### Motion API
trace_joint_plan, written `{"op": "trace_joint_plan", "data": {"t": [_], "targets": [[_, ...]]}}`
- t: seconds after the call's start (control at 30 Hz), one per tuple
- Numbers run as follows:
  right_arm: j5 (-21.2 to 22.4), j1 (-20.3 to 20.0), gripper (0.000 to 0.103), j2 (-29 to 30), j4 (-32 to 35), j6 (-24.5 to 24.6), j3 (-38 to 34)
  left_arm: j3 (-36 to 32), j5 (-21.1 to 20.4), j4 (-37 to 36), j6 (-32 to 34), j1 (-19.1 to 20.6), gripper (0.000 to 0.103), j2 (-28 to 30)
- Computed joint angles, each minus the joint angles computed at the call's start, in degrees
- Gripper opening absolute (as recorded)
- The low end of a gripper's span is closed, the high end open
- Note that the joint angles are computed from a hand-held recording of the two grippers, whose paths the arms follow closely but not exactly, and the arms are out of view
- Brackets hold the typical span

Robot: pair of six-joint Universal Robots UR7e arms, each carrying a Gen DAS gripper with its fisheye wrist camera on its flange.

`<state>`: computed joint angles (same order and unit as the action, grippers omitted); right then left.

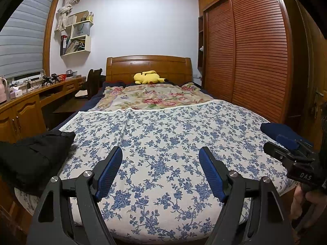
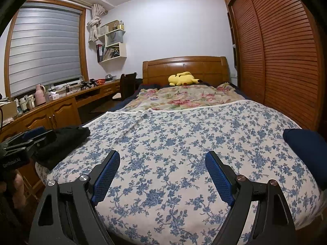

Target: Fold large clothes

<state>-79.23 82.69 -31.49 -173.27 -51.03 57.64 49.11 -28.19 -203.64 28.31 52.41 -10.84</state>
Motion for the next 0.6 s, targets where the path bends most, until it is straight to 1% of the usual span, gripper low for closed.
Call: {"op": "trace_joint_plan", "data": {"t": [0.6], "targets": [[0.12, -0.07, 0.087, 0.05, 0.32, 0.09, -0.21, 0.05, -0.04, 0.08, -0.04, 0.02, 0.078, -0.01]]}}
